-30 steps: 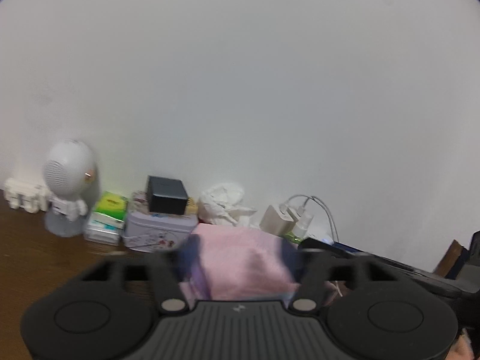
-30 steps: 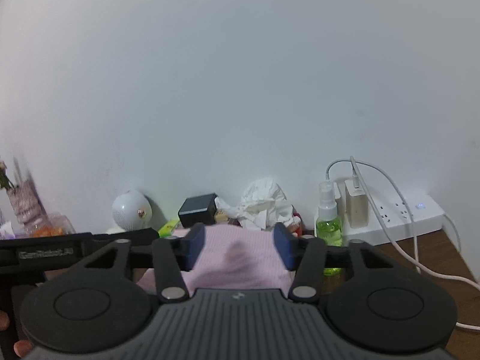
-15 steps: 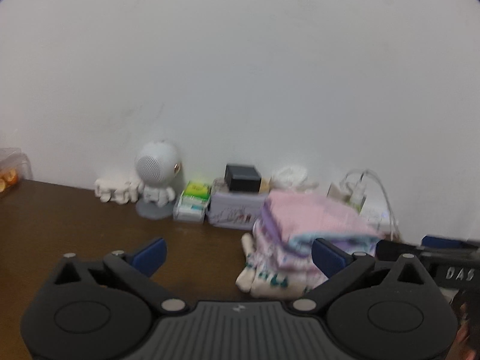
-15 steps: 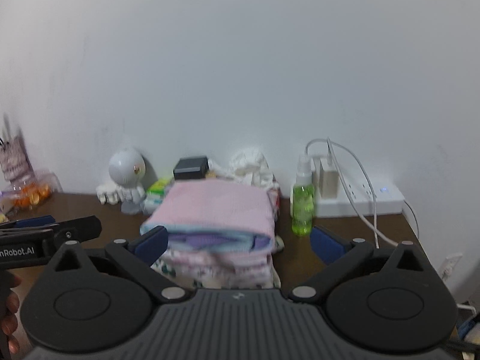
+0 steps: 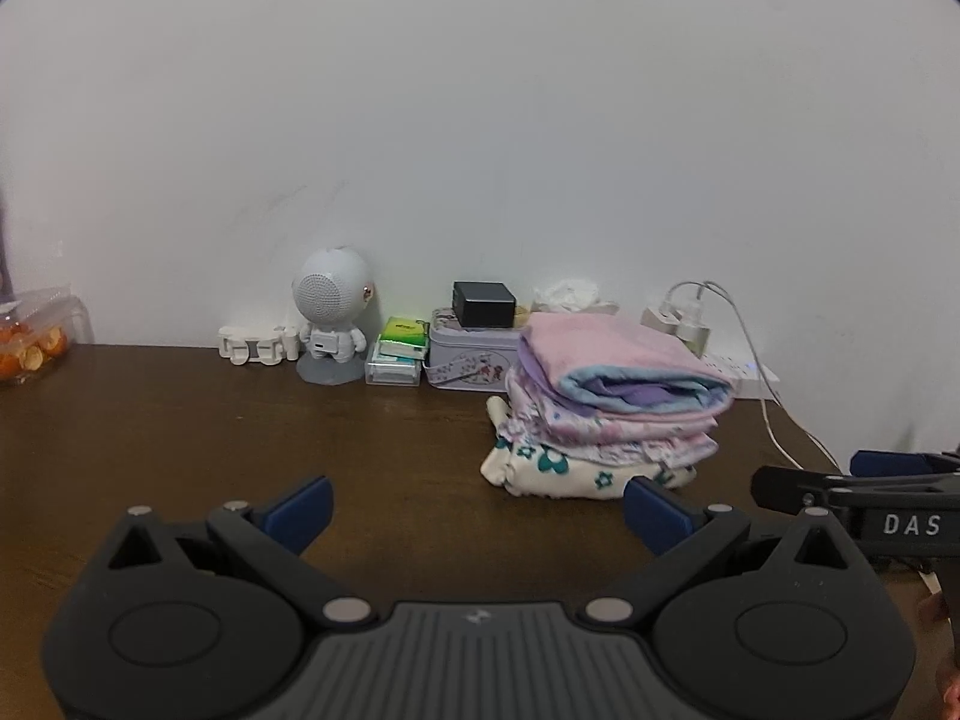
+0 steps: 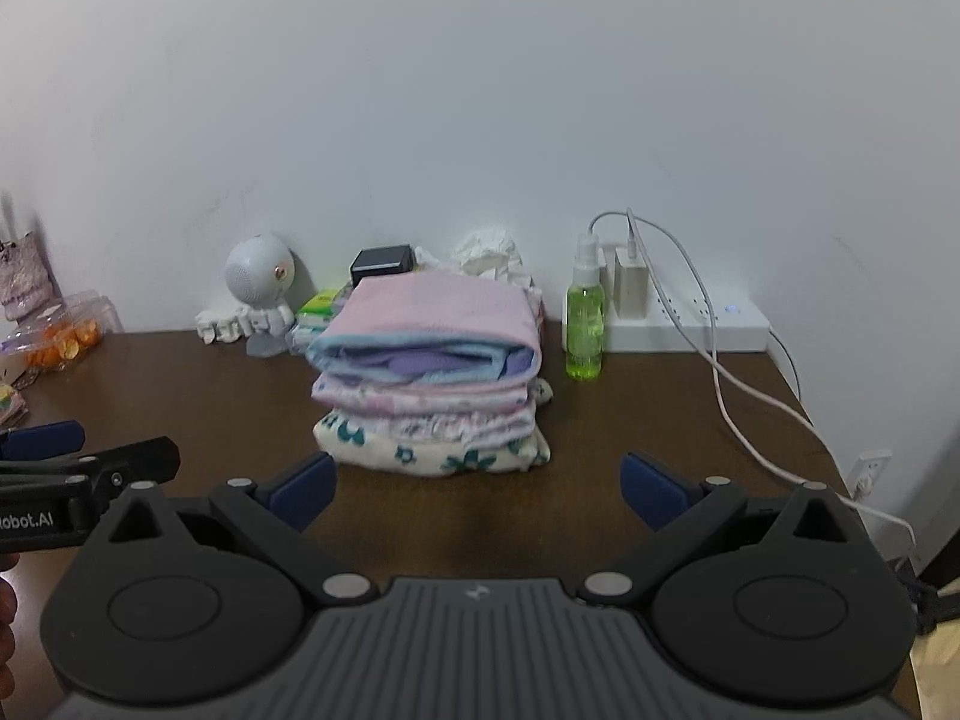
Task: Fold clothes
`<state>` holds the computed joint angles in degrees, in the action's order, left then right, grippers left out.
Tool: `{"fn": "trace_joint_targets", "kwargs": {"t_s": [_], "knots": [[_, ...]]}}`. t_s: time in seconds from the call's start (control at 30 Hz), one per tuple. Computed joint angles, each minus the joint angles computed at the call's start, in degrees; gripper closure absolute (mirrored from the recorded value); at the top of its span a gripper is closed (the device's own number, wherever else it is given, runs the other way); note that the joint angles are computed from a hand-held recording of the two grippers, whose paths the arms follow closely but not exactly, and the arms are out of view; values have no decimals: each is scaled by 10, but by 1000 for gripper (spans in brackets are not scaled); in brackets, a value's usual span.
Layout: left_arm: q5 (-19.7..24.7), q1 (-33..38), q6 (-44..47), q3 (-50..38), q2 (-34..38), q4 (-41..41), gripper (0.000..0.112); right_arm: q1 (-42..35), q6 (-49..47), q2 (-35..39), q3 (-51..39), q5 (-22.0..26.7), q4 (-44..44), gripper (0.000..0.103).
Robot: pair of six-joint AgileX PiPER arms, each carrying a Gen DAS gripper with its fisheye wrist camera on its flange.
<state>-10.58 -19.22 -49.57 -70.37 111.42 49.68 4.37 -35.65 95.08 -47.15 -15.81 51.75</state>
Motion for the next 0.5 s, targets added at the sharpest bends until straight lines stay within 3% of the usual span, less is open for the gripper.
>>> {"fn": "trace_joint_targets", "kwargs": {"t_s": [0.2,0.5], "knots": [[-31,-1,109,96,-64,-94,9,48,-31,-51,61,-35,61,0],[-108,15,188,261,-158,-154,9,174,-63,-148,169,-132,168,0]]}}
